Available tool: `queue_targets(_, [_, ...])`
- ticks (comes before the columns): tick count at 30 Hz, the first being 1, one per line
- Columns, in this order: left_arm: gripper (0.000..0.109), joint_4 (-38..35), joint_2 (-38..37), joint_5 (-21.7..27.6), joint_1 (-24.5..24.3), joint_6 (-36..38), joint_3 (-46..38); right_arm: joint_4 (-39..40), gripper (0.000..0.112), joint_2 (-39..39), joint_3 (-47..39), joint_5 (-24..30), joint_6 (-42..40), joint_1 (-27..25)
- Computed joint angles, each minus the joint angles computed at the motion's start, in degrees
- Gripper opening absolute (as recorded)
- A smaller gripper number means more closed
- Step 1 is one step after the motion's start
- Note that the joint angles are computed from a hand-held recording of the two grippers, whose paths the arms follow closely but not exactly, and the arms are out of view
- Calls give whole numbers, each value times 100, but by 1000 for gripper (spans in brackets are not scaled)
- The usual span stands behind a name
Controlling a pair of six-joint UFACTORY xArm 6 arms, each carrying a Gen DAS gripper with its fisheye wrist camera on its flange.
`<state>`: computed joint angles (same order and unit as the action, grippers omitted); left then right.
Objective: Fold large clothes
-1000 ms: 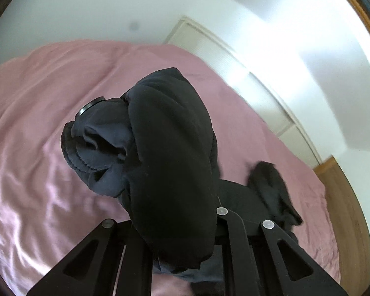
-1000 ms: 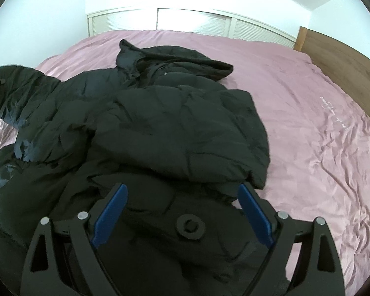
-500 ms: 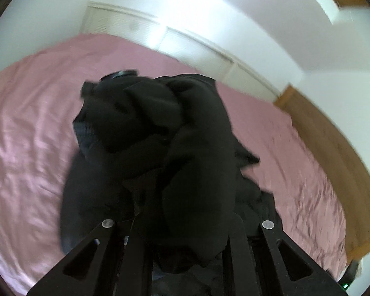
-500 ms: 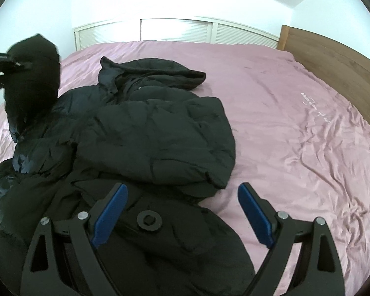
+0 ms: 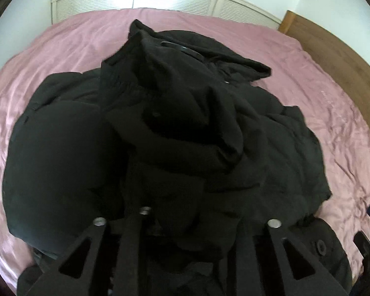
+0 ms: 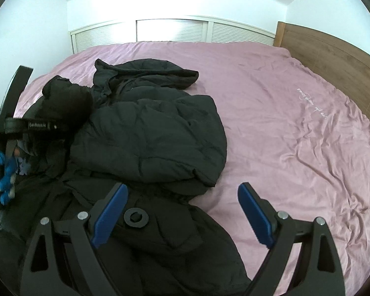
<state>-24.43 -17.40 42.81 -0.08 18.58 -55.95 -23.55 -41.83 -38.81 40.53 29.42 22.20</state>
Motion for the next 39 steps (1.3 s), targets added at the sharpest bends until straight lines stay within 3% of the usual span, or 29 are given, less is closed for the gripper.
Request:
queue_targets(4, [61, -821, -246, 363, 119, 596, 50, 191, 92, 93, -99, -145, -70, 45])
queue_targets(7, [69, -1233, -426, 688, 177, 951, 90, 253, 92, 220, -239, -209, -88, 122])
queue_targets(15, [71, -1695, -882, 1469, 918, 1735, -50, 621, 92, 690, -656, -444, -406, 376])
queue_targets(21, [72, -1157, -433, 1137, 1491, 1661, -606, 1309, 92, 1653, -1481, -1127, -1134, 796])
queue_targets(28, [72, -1057, 209, 897, 1752, 1515, -1046, 3652, 92, 3324, -2798, -1739, -3222, 1243])
queue_targets(33, [72, -461, 532, 624, 1621, 1372, -881, 3195, 92, 3938, -3008, -1628, -2736, 1042])
queue_targets(39, [75, -584, 446, 378, 1628, 1568, -195, 3843, 92, 4047, -2428, -1492, -3150, 734])
